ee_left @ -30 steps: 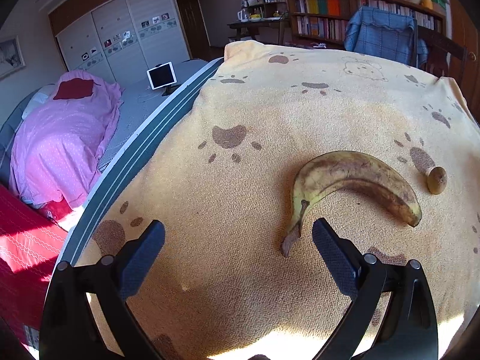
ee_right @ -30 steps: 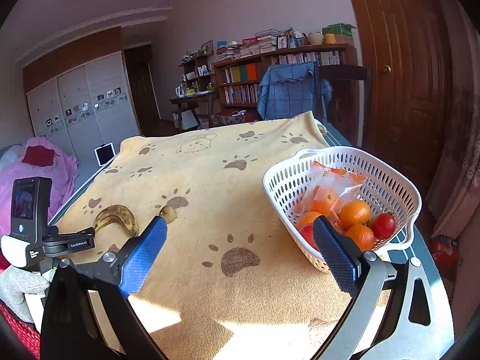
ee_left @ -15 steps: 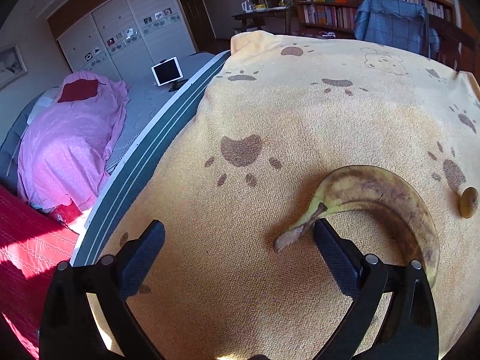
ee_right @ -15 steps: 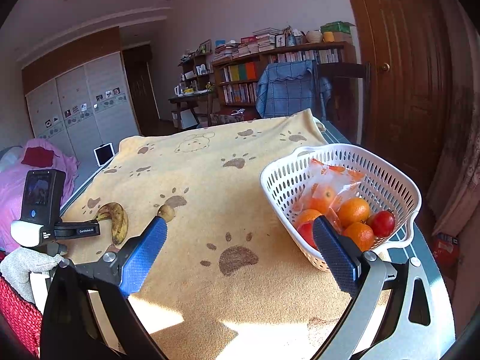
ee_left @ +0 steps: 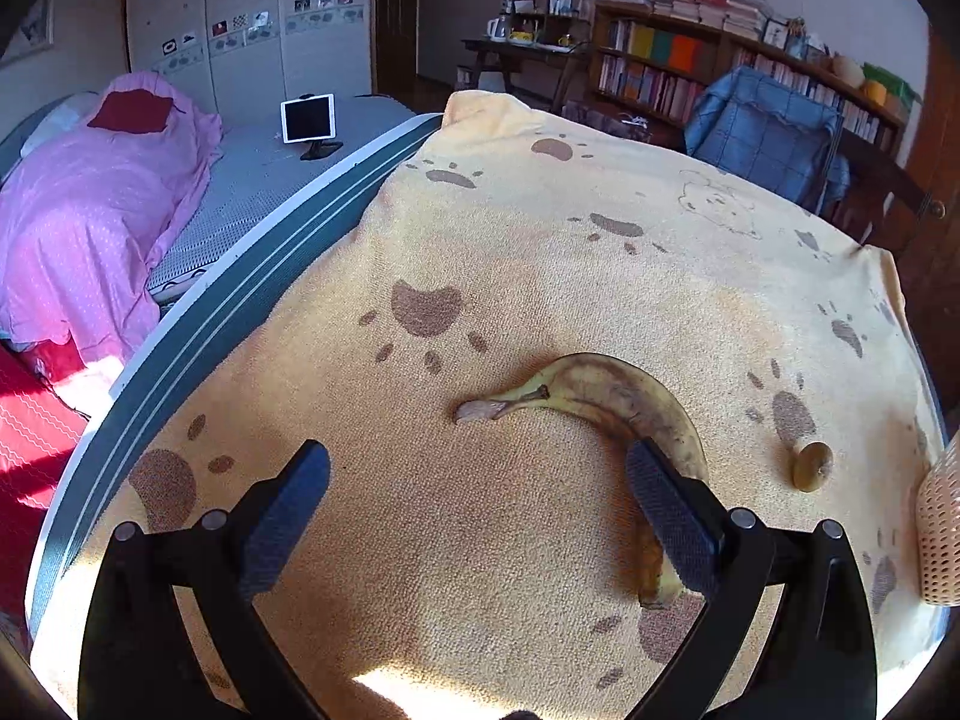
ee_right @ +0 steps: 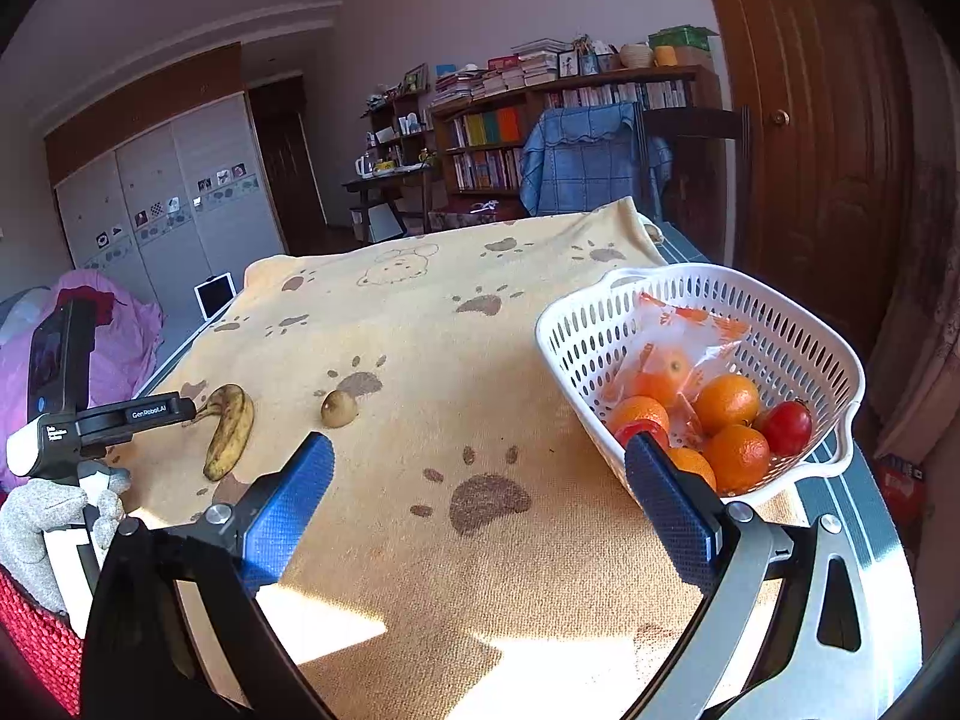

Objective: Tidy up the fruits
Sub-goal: 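Close the left gripper on the banana while the right gripper grasps the kiwi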

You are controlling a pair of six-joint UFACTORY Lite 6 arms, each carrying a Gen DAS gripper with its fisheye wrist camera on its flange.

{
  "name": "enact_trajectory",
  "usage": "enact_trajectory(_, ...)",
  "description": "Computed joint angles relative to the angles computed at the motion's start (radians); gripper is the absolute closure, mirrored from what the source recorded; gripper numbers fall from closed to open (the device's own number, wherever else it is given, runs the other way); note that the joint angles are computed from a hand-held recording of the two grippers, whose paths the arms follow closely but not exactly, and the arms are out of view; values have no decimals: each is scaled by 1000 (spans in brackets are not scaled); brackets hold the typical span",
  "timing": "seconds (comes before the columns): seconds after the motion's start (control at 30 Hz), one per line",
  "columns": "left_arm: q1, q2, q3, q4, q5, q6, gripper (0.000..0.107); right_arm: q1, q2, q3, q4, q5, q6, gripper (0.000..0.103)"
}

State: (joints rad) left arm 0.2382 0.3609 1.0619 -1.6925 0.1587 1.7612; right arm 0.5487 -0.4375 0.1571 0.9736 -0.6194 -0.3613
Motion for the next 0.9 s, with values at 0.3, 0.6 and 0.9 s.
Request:
enact_trajectory(0.3,-105,1,-10,150,37,-209,17,6,28,12,-13,18,12,4)
enact_trajectory(0.6,-97,112,79,242,151,-312,66,-103,127,86,-278,157,183,4)
enact_trajectory(0.9,-51,87,19,42,245,-96,75,-169,322,280,-595,290,355,4)
